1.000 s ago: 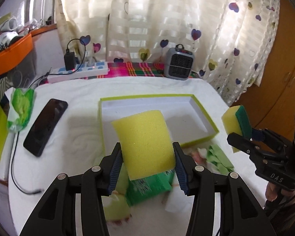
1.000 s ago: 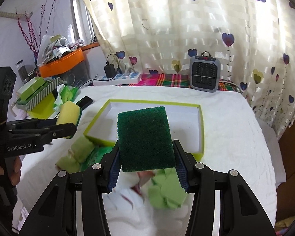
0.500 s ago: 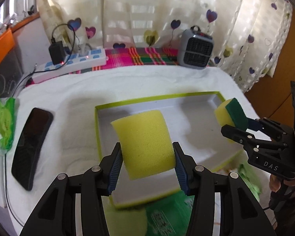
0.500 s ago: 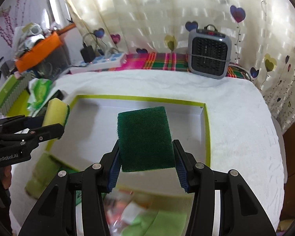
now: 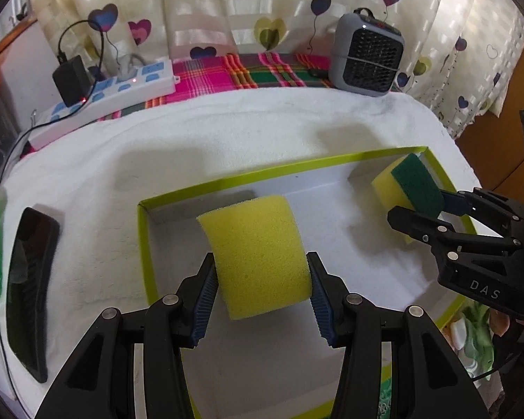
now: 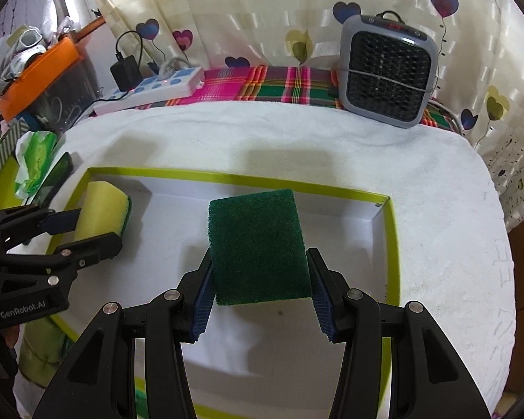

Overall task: Organize soft objects
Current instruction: 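Lower both sponges into the box lid and open both grippers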

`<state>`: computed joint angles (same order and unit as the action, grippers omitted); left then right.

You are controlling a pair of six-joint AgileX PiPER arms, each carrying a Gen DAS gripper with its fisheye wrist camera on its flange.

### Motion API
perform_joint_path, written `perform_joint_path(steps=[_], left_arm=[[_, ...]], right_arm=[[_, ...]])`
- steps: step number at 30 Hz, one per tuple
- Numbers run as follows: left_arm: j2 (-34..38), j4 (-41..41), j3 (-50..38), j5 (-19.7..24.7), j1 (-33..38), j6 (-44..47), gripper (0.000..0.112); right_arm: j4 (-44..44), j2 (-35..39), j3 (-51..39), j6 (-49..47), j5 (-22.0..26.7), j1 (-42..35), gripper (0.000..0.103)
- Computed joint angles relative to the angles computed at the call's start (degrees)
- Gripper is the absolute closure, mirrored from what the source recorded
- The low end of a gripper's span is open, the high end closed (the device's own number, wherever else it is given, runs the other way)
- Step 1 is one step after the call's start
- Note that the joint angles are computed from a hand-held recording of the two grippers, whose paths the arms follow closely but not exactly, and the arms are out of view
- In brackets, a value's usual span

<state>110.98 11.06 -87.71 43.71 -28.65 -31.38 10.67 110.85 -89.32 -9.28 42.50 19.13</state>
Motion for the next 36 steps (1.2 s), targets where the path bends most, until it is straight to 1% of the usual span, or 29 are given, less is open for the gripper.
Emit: perform_joint_path(steps=[4,15,18,19,22,28,36], left_arm=[[0.91,0.38,-0.66,0.08,0.17,0.33,0.064],[1.53,1.27,-1.49,0.12,0.21,-0.62,0.062],[0.99,0.9,-0.58,-0.89,0.47,-0.83,0.062],[0.77,0.98,-0.23,-1.15,0.5,-1.14,0.059],[-0.15,0.73,0.97,-2.38,0.58,-1.36,0.056],[-3.41,2.34,3.24,-3.62,-0.42,-3.47,0.055],[-9.43,7.8,7.88,-3.15,-3.75,-9.84,0.054]], right_arm=[[-2.17,1.64,-1.39,1.7,0.41,0.59,0.053],[-2.55,3.44,-3.51,3.38,0.75,0.43,0.05],[-2.17,3.32,-3.28,3.4,0.53,0.17,0.044],[-2.26,3.3,-3.19,3.64,0.35,0.14,0.041],[-1.49,3.03,-2.71,3.55,0.04,-0.03,0.039],[0.59,-0.12,0.46,2.45,-2.38,-0.16,0.038],[2.85,-6.27,5.43,0.76,-4.32,-0.11,0.038]])
